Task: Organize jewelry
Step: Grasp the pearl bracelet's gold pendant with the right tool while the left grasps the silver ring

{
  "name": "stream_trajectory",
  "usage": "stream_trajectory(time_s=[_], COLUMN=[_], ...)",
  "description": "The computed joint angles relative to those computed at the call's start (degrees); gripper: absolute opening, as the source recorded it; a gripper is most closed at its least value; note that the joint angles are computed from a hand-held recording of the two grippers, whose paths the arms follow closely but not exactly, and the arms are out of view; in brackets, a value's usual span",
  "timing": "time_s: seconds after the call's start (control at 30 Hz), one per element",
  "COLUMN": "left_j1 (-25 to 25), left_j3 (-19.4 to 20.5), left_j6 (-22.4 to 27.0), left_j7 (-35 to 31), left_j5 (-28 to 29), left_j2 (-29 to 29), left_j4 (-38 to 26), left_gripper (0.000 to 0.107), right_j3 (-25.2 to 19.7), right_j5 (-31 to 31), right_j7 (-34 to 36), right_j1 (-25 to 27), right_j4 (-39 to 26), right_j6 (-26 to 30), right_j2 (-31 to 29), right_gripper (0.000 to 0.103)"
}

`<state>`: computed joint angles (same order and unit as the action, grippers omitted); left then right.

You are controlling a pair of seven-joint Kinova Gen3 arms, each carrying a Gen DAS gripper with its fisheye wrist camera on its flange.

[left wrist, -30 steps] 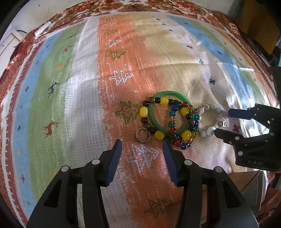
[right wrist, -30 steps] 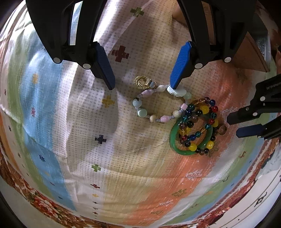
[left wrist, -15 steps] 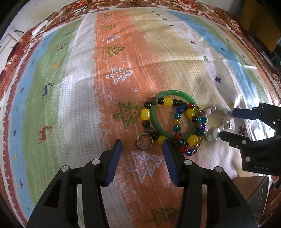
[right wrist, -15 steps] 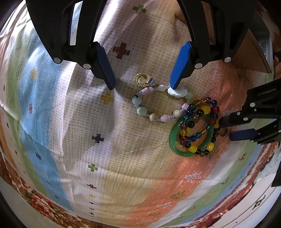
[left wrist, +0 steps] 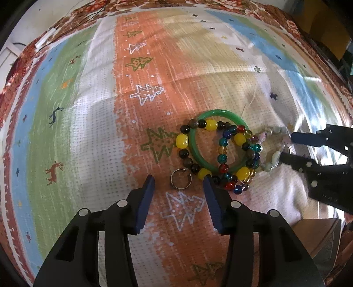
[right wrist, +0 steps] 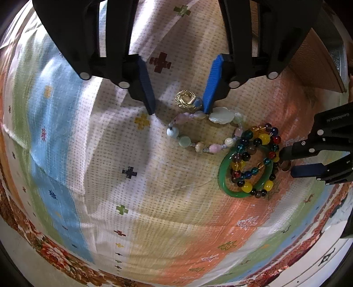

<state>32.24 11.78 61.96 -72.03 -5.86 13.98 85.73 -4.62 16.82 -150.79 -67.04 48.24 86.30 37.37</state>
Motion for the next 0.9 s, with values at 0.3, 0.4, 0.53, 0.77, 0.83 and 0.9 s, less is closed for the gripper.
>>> stream_trajectory(time_s=[0.3,0.4,0.53,0.77,0.83,0.9], left_j1=[1.0,0.2,-0.6,-3.0,-3.2,-3.0], left_j3=[-0.3,-0.2,-0.2,-0.2,-0.2,-0.1], left_j6=[0.7,0.3,0.3,-0.7,-0.6,-0.4], left_j7=[0.6,0.1,-0.6,-1.5,-1.5,-1.2], left_j5=[-2.3,-1.1,0.0,3.2,3.4,3.1], left_j2=[0.4,0.1,-0.4,-2.1,-2.1,-2.1], left_j4=[0.0,0.2,0.4,0.7,0.7,0.6], left_gripper=[0.019,0.019,0.019,0.019,0.019,0.019], right_j3=[-0.2,-0.2,-0.3,-0.5,-0.7,-0.9], right_j5=[-0.1,-0.1,-0.1,0.5,0.5,0.5], right_j7=[0.1,-0.2,-0.6,-1.4,-1.7,-1.7], right_j1=[0.3,0.3,0.4,0.1,0.0,0.0], right_j4=[0.4,0.8,1.6,2.7,3.0,3.0], right_j6=[-0.2,-0.7,-1.5,-2.5,-2.7,-2.9], right_j2=[-0.4,-0.6,-1.2,-2.7,-3.0,-3.2], right_gripper=[0.020,0.018,0.017,0.017,0.017,0.017])
